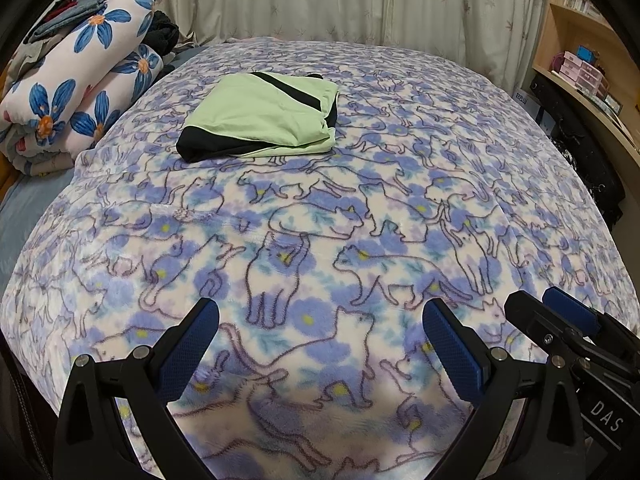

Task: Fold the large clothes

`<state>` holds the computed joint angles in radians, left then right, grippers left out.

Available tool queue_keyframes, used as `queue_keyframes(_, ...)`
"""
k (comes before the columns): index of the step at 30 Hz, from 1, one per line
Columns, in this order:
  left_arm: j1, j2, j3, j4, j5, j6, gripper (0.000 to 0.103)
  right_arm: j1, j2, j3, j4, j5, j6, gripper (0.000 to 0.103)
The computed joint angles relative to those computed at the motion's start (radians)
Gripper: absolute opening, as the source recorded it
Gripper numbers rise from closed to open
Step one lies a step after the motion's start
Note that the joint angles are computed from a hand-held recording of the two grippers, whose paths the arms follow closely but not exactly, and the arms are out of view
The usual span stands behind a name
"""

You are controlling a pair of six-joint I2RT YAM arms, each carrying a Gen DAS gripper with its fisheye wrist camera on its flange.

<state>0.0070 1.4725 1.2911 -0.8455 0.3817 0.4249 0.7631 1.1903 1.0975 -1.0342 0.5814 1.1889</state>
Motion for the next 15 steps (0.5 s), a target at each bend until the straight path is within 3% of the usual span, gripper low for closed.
queue_keyframes(15,0.022,0.030,0.021,-0.002,0.009,0.024,0.100,0.000,0.008,-0.005,0.008,-0.005,0.004,0.063)
